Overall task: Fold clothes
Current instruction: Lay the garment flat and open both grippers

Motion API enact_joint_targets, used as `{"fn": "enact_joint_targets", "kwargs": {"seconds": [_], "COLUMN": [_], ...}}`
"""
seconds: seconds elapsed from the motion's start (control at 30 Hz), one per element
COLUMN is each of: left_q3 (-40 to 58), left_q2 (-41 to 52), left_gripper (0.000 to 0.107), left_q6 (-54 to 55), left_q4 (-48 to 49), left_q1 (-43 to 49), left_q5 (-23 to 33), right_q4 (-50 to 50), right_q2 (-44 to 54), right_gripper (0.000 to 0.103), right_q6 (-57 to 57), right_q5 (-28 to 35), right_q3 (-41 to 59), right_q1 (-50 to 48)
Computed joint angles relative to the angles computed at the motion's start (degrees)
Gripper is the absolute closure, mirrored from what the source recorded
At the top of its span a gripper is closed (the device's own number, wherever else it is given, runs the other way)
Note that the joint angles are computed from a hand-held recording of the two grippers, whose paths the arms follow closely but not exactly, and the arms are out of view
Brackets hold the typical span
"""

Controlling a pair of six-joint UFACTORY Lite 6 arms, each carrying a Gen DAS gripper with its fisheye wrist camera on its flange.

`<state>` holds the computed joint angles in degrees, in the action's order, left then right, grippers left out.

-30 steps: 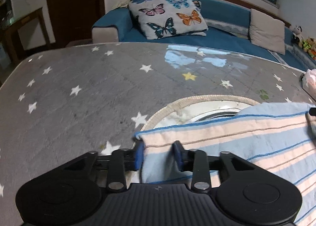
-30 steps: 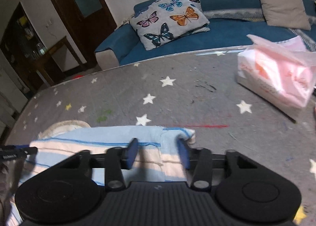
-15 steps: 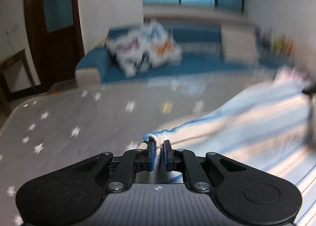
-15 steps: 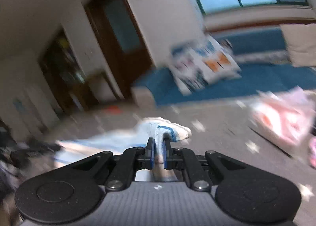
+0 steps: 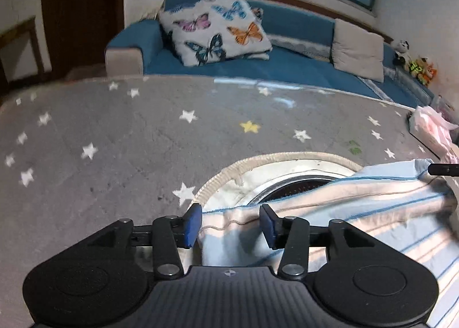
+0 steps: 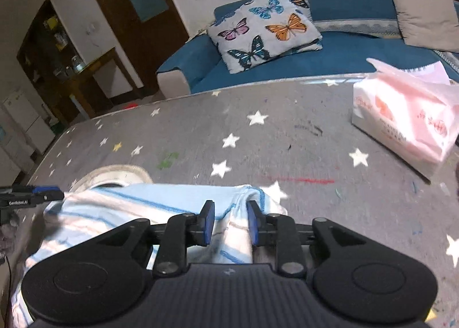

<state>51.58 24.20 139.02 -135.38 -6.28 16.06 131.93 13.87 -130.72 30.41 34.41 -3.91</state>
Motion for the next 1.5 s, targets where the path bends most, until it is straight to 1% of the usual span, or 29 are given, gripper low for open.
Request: {"fn": "enact_joint_targets", "kwargs": {"seconds": [0.03,0.07,0.1,0.17,0.23,0.3,0.33,0.37,0.47,0.5,0.57,0.63,0.7,0.73,0.77,0.83,0.87,0.9,0.93,1.0,1.03,1.13,1.17,1.2,1.27,1.33,1.37,1.4,1.5], "left_q3": [0.45,0.37,0.22,-1.18,-3.25,-5.51,-6.28,-7.14,-9.07,-8.27,-5.41,-4.10,-3.36,-2.97,-2.15,-0.34,1.06,2.65,4.29,6.58,7.68,9.91,10.04,10.08,10.98,11.39,11.07,10.62,3.71], "left_q2": [0.50,0.76,1.01,-0.11,-2.50,-5.37,-6.47,-7.49,-7.92,-7.12,-4.88,-3.56,-2.94,-2.74,-2.20,-0.80,0.42,1.82,3.23,5.56,6.68,8.56,8.79,8.98,9.46,9.50,9.10,8.75,3.35], "left_gripper": [0.071,0.086,0.096,0.101,0.102,0.102,0.102,0.102,0.102,0.097,0.097,0.084,0.053,0.050,0.050,0.050,0.046,0.039,0.038,0.038,0.037,0.037,0.039,0.045,0.060,0.061,0.077,0.091,0.096], "left_q6": [0.23,2.23,4.52,9.12,10.39,13.29,15.17,17.56,25.11,25.09,23.90,22.71,21.21,20.03,19.82,21.67,21.85,21.73,21.59,16.91,14.24,2.78,-0.04,-2.49,-11.48,-17.93,-19.61,-20.18,-12.26], "left_q4": [-0.38,-2.09,-3.99,-8.48,-9.76,-13.23,-15.69,-18.89,-27.48,-27.17,-26.80,-25.70,-25.13,-24.29,-24.45,-26.66,-27.30,-27.75,-28.16,-25.68,-24.18,-15.53,-12.77,-10.22,-0.64,6.67,8.98,10.20,9.90], "left_q1": [-0.22,-0.48,-0.75,-0.80,0.15,1.04,1.12,1.12,0.07,-0.22,-0.85,-0.75,-0.33,-0.07,0.00,-0.35,-0.48,-0.60,-0.71,0.24,0.78,2.61,3.19,3.76,5.09,6.23,6.66,7.01,7.56], "left_q5": [-0.28,-0.16,0.05,1.30,3.74,7.19,8.43,10.05,14.91,14.09,9.41,7.68,7.01,6.62,5.92,4.34,3.13,1.77,0.38,0.03,0.01,0.44,1.45,2.69,4.69,7.21,8.66,10.25,18.81], "right_q4": [0.78,1.57,1.67,3.61,6.96,10.58,12.58,15.65,23.04,23.07,19.52,19.33,19.07,18.39,17.62,19.19,18.62,18.12,17.89,18.23,18.57,19.64,19.79,19.78,20.14,20.32,20.18,20.03,20.18], "right_q2": [0.34,0.69,0.49,-1.26,-3.71,-6.57,-8.08,-9.29,-10.04,-9.07,-6.25,-4.39,-2.68,-1.55,-0.35,1.12,1.43,1.60,1.50,1.60,1.73,2.59,3.01,3.44,3.90,3.98,4.05,4.11,4.30], "right_gripper": [0.085,0.089,0.095,0.095,0.096,0.097,0.100,0.100,0.098,0.094,0.090,0.080,0.079,0.077,0.076,0.070,0.070,0.069,0.067,0.060,0.058,0.058,0.058,0.058,0.058,0.058,0.058,0.058,0.058], "right_q6": [-0.14,-0.28,-0.35,-2.42,-5.57,-8.09,-9.21,-11.47,-15.39,-14.88,-11.81,-12.42,-12.88,-12.49,-11.99,-13.60,-13.36,-13.07,-13.11,-13.74,-14.03,-14.92,-15.00,-14.93,-15.11,-15.17,-14.99,-14.80,-14.86], "right_q5": [-0.02,-0.03,-0.04,-0.54,-0.30,2.52,3.79,5.52,5.21,3.65,1.54,0.86,0.48,-0.13,-0.91,-2.37,-2.79,-3.11,-3.37,-3.69,-3.84,-4.64,-4.47,-4.21,-3.92,-3.85,-3.80,-3.76,-3.57], "right_q3": [0.45,0.90,1.02,0.49,-0.57,-1.99,-2.74,-3.59,-2.88,-1.58,0.64,1.10,1.35,2.11,3.08,4.25,4.43,4.42,4.05,3.81,3.75,4.02,4.15,4.28,4.30,4.18,4.16,4.14,4.21], "right_q1": [0.34,0.68,0.86,1.66,2.18,1.71,1.51,1.49,2.11,2.20,1.91,2.59,3.14,3.43,3.76,4.78,4.83,5.07,5.45,6.23,6.57,6.87,6.73,6.52,6.49,6.67,6.72,6.76,6.99]}}
